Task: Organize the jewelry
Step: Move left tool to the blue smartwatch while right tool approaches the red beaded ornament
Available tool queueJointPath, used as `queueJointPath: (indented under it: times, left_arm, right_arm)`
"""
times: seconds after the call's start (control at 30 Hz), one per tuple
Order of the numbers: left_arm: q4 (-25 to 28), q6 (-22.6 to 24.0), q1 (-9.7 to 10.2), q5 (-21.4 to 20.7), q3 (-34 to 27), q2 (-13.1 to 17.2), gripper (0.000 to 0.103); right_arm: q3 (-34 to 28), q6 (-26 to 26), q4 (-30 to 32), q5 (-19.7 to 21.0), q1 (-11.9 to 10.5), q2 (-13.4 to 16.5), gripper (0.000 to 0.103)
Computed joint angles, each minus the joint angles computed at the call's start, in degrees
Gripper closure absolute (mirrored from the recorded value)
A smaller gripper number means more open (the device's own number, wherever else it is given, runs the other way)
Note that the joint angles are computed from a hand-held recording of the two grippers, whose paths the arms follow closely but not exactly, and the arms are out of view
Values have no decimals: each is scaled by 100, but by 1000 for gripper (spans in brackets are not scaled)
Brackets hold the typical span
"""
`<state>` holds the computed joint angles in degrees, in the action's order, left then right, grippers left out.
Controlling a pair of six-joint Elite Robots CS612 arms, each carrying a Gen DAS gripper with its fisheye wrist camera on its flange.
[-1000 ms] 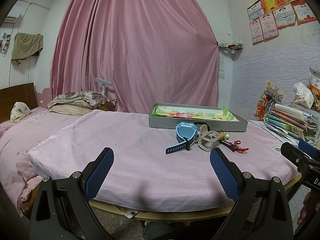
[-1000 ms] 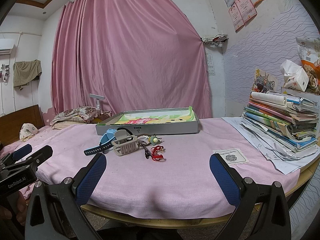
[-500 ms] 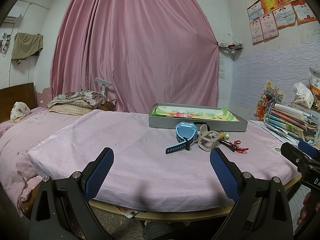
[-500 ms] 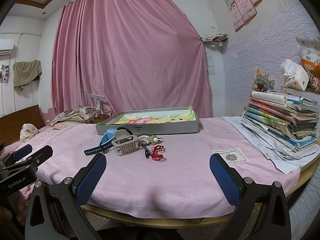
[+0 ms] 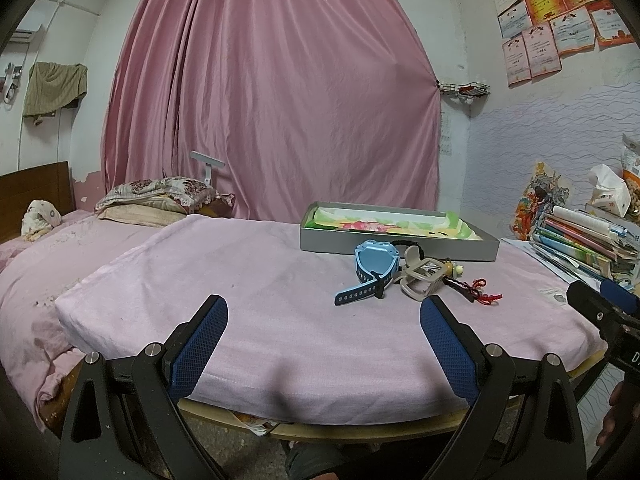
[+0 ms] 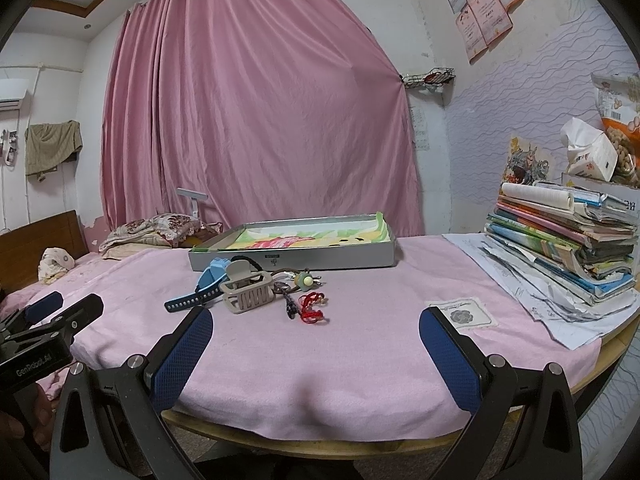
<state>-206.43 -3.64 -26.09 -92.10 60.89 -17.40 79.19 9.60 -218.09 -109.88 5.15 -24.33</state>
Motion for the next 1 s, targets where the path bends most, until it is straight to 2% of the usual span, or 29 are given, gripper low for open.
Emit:
queueJointPath:
  times: [0.27, 0.4, 0.57, 0.8, 0.87, 1.0]
  left_arm:
    - [420, 113, 32, -187, -369, 119, 9]
    - [839, 224, 45, -335, -743, 235, 9]
    - [1507, 402, 63, -494, -1298, 416, 9]
    - [2699, 604, 84, -721, -2192, 745, 9]
    - [2925, 648, 87, -814, -2369, 812, 9]
    - [3522, 854, 85, -948, -2854, 1000, 11]
  right_arm:
    - [-168, -334, -32, -56, -108, 29, 0]
    - [-333, -369, 202, 86, -182, 57, 0]
    - [-546, -261, 700, 319, -290, 78, 0]
    - [-794, -37, 1765, 679, -420, 52, 0]
    - [-864, -38, 2042, 832, -447, 53, 2]
    - [-957, -19, 2504, 1118, -489, 53, 22]
